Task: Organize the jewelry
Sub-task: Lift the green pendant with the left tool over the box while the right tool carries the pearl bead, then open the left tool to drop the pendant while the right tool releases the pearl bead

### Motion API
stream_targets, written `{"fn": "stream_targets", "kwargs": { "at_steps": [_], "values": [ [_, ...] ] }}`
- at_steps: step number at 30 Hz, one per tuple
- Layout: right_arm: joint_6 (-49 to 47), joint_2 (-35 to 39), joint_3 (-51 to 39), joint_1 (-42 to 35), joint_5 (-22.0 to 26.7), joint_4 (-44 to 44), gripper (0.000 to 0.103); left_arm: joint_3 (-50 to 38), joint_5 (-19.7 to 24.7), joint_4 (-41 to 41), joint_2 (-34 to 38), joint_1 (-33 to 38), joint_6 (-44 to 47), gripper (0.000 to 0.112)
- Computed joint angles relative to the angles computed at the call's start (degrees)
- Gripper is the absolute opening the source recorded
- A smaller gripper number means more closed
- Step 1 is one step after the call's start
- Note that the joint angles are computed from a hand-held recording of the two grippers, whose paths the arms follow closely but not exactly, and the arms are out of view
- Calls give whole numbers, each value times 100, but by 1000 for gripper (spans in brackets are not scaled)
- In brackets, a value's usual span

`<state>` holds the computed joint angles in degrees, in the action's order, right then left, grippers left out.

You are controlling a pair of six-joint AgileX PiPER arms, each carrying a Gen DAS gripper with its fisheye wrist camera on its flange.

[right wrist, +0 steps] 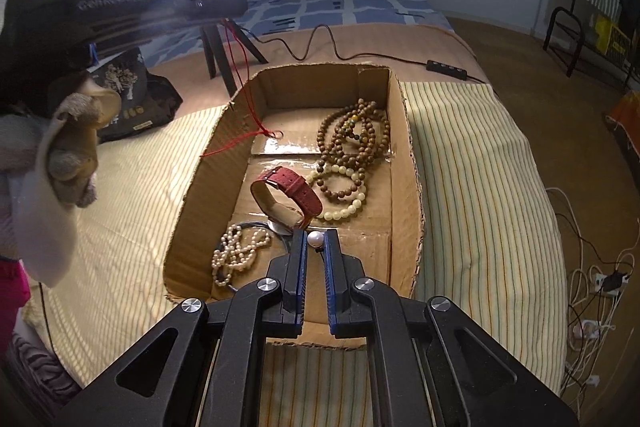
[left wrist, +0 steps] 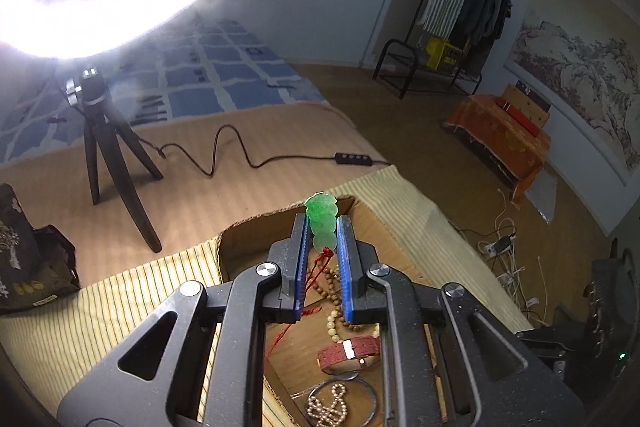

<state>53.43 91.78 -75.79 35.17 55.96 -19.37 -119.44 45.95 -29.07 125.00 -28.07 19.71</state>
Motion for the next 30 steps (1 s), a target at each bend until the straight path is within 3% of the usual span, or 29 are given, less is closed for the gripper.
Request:
{"fn": "stream_targets", "kwargs": {
  "at_steps": [10,23,26,30],
  "values": [
    [-131,90,39,-125,-2,146,7,-245,82,408,388,-94,-288,12],
    [-63,265,-217,31,245,-47,7,-207,259,808,343,-153,-643,12],
    [-55,304,-306,75,334,-86,7,-27,190,792,231,-144,-598,21],
    [20,316,-399,163,401,-203,19,175,121,788,62,-149,-557,22]
  ]
}}
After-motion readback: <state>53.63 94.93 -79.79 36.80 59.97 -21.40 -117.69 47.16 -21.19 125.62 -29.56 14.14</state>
